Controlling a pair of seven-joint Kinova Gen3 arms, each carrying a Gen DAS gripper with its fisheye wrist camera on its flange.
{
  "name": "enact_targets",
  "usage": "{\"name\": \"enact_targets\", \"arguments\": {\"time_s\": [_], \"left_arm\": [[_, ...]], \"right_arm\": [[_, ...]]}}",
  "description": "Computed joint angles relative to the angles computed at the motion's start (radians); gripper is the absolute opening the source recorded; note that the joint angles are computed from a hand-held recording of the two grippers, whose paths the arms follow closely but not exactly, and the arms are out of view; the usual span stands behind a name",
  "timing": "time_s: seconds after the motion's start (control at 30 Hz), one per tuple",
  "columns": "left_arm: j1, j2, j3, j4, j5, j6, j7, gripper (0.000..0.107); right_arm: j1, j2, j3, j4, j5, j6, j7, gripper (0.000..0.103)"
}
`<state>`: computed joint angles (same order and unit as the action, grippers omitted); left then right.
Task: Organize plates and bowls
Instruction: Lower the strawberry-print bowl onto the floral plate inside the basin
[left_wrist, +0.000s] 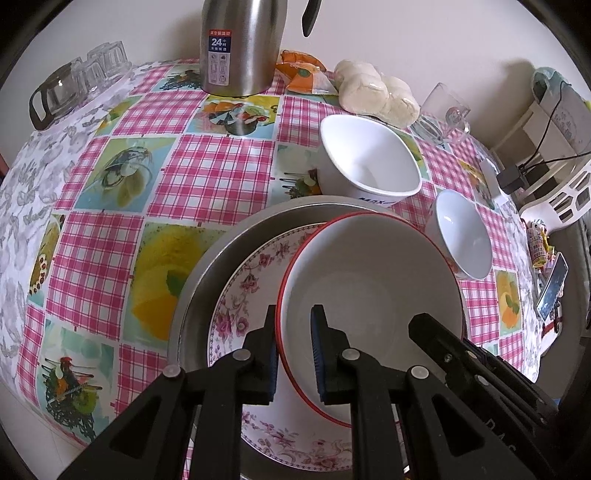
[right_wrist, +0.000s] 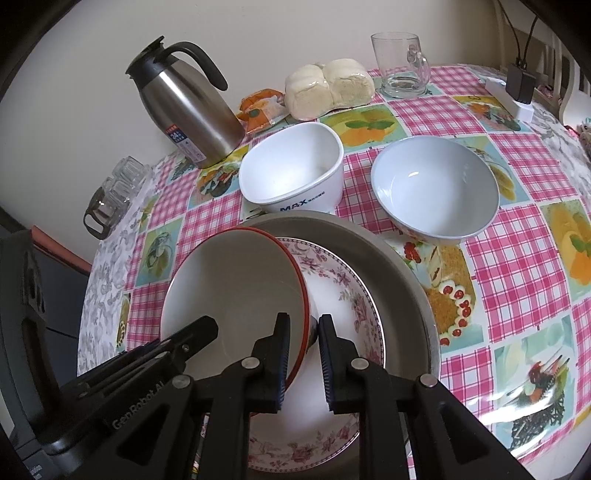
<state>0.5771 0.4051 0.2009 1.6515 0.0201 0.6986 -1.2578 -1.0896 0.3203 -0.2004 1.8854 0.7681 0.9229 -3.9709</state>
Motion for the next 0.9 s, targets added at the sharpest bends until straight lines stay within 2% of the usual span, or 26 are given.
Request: {"name": "enact_targets", "arguments": {"time_s": [0.37,0.6,0.63,0.77,0.8,0.9], "left_arm": [[-0.007,0.005,-0.001,-0.004,0.013,-0.002,-0.004,0.016],[-0.021,-0.001,-0.003,0.001,0.023,-0.008,0.009,0.018],[-0.024,-0.003,-0.002,0.003,0.026,-0.011,0.007,0.020],[-0.022,-0.025,-0.009,0.018,0.020,-0.036,0.021,0.039],[-0.017,-0.033,-0.016,0.023,0.010,-0.044,0.032,0.039],[-0.009,-0.052,-0.026,0.035,-0.016,-0.061,0.057,0.041]], "right_arm": [[0.002,-0.009,-0.001,0.024,0.025,-0.025,-0.028,0.021],[-0.008,-0.006,-0.007,-0.002,0.021,0.038,0.001,0.020],[-0.011,-0.007,-0.008,-0.004,0.023,0.049,0.000,0.020],[-0.021,-0.009,-0.015,-0.016,0.034,0.090,0.001,0.021],[-0.024,-0.009,-0.017,-0.021,0.037,0.105,0.004,0.026],[-0.036,-0.004,-0.023,-0.043,0.044,0.163,0.021,0.027]]}}
